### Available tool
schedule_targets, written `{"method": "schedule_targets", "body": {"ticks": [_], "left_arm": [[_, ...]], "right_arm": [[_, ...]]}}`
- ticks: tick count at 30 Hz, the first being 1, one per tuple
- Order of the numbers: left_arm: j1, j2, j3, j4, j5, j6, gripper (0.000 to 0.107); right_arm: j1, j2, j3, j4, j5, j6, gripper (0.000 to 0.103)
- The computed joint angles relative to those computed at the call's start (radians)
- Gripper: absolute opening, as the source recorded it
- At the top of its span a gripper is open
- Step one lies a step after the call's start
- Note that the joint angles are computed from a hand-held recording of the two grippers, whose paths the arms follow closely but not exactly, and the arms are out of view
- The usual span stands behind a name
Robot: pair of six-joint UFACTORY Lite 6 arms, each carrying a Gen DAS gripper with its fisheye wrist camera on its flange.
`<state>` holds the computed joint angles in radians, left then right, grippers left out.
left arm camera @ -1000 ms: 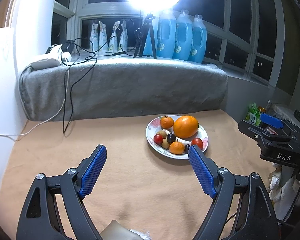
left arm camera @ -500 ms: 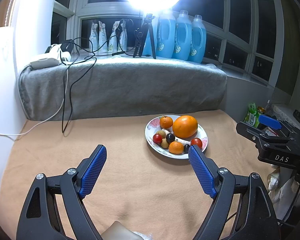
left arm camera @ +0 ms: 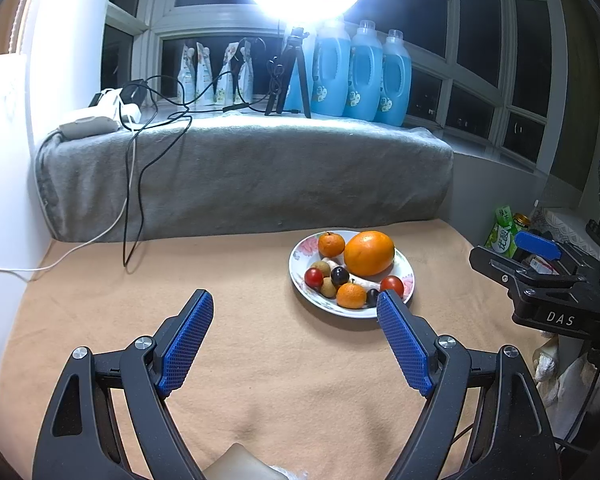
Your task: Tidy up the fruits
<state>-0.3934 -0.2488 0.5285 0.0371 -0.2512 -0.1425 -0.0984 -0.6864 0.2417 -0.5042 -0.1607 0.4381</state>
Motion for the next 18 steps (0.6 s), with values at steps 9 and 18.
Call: {"method": "schedule_targets", "body": {"ticks": [9, 18], "left_arm": [[-0.002, -0.003, -0.008, -0.010, -0.016, 0.015, 0.084], [0.018, -0.007, -0.006, 0.068, -0.023, -0.053, 0.084]], "right_arm": [[0.011, -0.011, -0.009, 0.055, 0.009, -0.048, 0.103], [0.007, 0.017, -0.016, 0.098, -0.020, -0.097, 0.103]]}}
